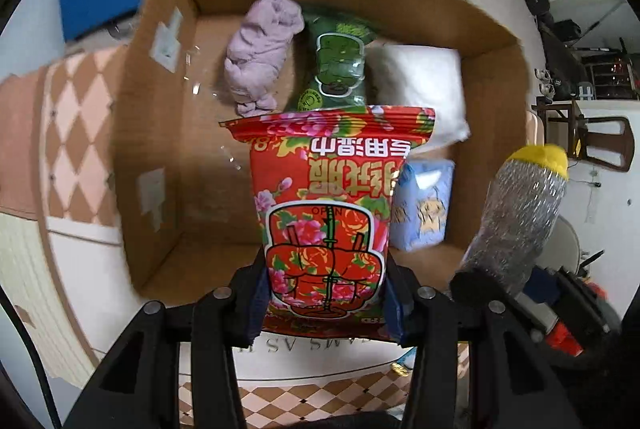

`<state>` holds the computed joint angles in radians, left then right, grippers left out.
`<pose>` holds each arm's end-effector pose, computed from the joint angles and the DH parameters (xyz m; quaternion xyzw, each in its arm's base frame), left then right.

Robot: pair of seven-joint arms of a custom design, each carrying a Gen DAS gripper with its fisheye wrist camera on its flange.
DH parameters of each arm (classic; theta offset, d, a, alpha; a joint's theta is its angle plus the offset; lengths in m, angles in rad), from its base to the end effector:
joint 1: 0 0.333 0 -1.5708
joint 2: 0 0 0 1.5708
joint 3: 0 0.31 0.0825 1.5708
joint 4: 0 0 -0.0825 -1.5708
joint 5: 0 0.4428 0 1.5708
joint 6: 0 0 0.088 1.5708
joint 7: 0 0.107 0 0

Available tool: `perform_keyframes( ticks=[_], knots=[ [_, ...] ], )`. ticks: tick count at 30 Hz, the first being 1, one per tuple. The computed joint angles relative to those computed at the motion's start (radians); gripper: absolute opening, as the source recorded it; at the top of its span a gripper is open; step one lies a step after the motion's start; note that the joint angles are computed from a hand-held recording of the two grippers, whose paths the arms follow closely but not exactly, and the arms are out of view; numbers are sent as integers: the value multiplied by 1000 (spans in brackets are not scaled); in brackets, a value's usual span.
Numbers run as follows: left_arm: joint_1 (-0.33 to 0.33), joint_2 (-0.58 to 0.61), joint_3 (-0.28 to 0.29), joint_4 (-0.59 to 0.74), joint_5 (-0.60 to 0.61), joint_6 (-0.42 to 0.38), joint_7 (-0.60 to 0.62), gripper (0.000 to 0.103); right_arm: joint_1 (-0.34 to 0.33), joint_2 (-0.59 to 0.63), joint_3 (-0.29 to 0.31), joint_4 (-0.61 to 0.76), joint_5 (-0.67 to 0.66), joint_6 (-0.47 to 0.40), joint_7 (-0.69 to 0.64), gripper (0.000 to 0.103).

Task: Organize soft objects
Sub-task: 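Lower the red snack bag and scrubber sponge into the box and open both grippers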

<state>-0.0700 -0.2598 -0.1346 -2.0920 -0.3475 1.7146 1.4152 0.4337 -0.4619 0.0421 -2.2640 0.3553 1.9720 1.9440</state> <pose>0.5078 -0.1415 0.5055 0.7075 -0.6876 0.0390 0.1584 0.4260 0.2465 0.5388 -0.6914 0.6998 0.1186 0.1348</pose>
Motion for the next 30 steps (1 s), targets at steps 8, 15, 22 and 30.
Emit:
perform_keyframes(
  ticks=[8, 15, 22, 30],
  knots=[
    [7, 116, 6, 26, -27, -51, 36, 44, -29, 198, 4, 56, 7, 22, -55, 48],
    [9, 148, 4, 42, -32, -82, 44, 45, -53, 267, 15, 76, 20, 15, -91, 51],
    [30, 106, 15, 46, 8, -67, 36, 87, -76, 288, 20, 89, -5, 20, -125, 103],
    [27, 3, -9, 29, 148, -13, 24, 97, -81, 264, 38, 123, -109, -32, -60, 103]
  ],
)
